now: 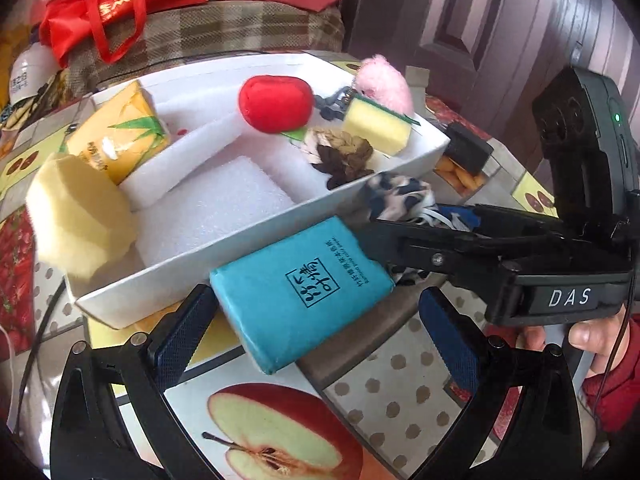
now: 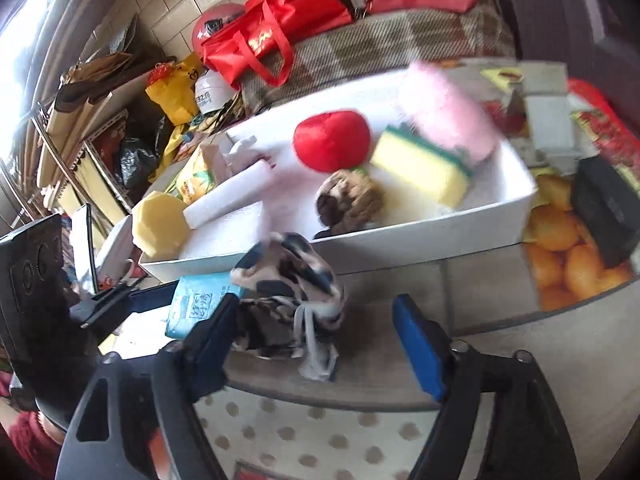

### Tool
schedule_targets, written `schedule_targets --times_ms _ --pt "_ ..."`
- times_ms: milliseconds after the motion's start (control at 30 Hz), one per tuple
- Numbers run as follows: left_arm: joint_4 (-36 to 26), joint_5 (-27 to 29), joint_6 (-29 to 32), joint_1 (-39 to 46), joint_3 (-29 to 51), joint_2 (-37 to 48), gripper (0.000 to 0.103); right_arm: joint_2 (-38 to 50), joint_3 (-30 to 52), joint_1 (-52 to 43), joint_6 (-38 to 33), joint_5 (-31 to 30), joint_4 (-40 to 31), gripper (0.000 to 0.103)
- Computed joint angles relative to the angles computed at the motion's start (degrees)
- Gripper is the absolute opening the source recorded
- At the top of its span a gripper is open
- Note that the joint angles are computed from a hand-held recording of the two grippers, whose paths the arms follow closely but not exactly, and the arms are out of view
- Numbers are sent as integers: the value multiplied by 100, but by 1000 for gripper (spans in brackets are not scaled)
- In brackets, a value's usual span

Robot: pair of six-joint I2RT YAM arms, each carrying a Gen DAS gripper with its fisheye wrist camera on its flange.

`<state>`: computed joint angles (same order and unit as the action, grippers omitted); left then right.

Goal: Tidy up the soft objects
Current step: 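Grasp blue tissue pack with left tool while right tool grasps patterned cloth, then lower blue pack into tray with left tool while right tool releases cloth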

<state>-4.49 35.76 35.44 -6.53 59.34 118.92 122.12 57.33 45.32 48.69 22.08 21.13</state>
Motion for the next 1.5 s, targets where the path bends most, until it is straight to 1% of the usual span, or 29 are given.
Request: schedule_targets --times_ms 33,67,100,133,200,233,300,400,433,500,533,600,700,800,833,867,900,967,1033,1100,1133,1233,1267,1300,1333,1367,1400,1433,1500 --pt "-19 -45 165 -60 -70 -45 102 29 25 2 -71 -83 66 69" --pt "107 -176 253 -123 -235 -143 103 63 77 -3 -152 -212 65 56" --pt "160 -282 301 -174 -340 -198 103 71 58 1 -187 -309 146 53" --pt "138 -291 351 -187 -415 -235 103 61 0 5 -164 -346 225 53" --pt "8 -133 508 -113 -591 -344 102 28 -242 -3 -34 -565 555 48" --pt "-27 -71 629 -58 -748 -444 102 -6 -419 36 46 -646 773 47" --pt "-39 -14 931 53 -1187 -726 102 -111 -689 229 106 -678 962 45" --pt "97 54 1411 242 -1987 -1244 102 -347 -1034 683 188 -549 971 45" --pt "121 149 1464 362 -2175 -1379 102 -438 -1182 843 292 -427 1019 45" --pt "24 429 1452 703 -2310 -1514 102 -707 -1686 1140 505 41 1471 43" --pt "-28 484 1392 821 -2306 -1538 102 -884 -1933 1290 593 362 1585 43" --pt "97 404 1183 919 -2358 -1594 102 -1185 -2140 1535 775 905 1257 43" --pt "477 197 852 811 -2537 -1708 102 -1441 -2086 1684 1157 1298 284 43" --pt "792 12 436 493 -2678 -1787 102 -1418 -1815 1659 1463 1434 -522 46" --pt "966 -106 293 385 -2755 -1813 102 -1391 -1737 1640 1552 1424 -718 47" --pt "1220 -305 124 263 -2851 -1827 102 -1340 -1642 1598 1584 1372 -883 53" --pt "1409 -484 -1 164 -2901 -1801 102 -1296 -1558 1571 1628 1349 -1065 55" --pt "1563 -648 -242 48 -2857 -1724 102 -1247 -1450 1544 1680 1329 -1302 55" --pt "1743 -723 -427 8 -2811 -1648 96 -1238 -1426 1563 1707 1364 -1399 56" --pt "1771 -1024 -533 -134 -2689 -1498 82 -1196 -1344 1568 1680 1367 -1523 57" --pt "1858 -1028 -497 -133 -2736 -1518 81 -1182 -1290 1586 1667 1384 -1611 57" --pt "1805 -796 -179 -55 -2795 -1566 76 -1062 -1054 1606 1501 1332 -1853 56" --pt "1773 -656 -86 2 -2820 -1603 75 -1006 -939 1619 1400 1308 -1954 49" --pt "1796 -511 -47 69 -2877 -1673 75 -949 -828 1631 1274 1269 -2050 39" --pt "1888 -346 -51 159 -2964 -1763 75 -894 -720 1666 1139 1274 -2129 38" --pt "1977 -122 -44 280 -3049 -1855 75 -852 -617 1720 1015 1335 -2208 31" --pt "2130 86 -39 409 -3154 -1955 75 -812 -503 1796 927 1461 -2318 29" --pt "2437 246 -97 537 -3298 -2048 75 -788 -428 1888 900 1669 -2409 29" --pt "3412 379 -429 694 -3612 -2151 75 -867 -495 2089 857 2325 -2239 29"
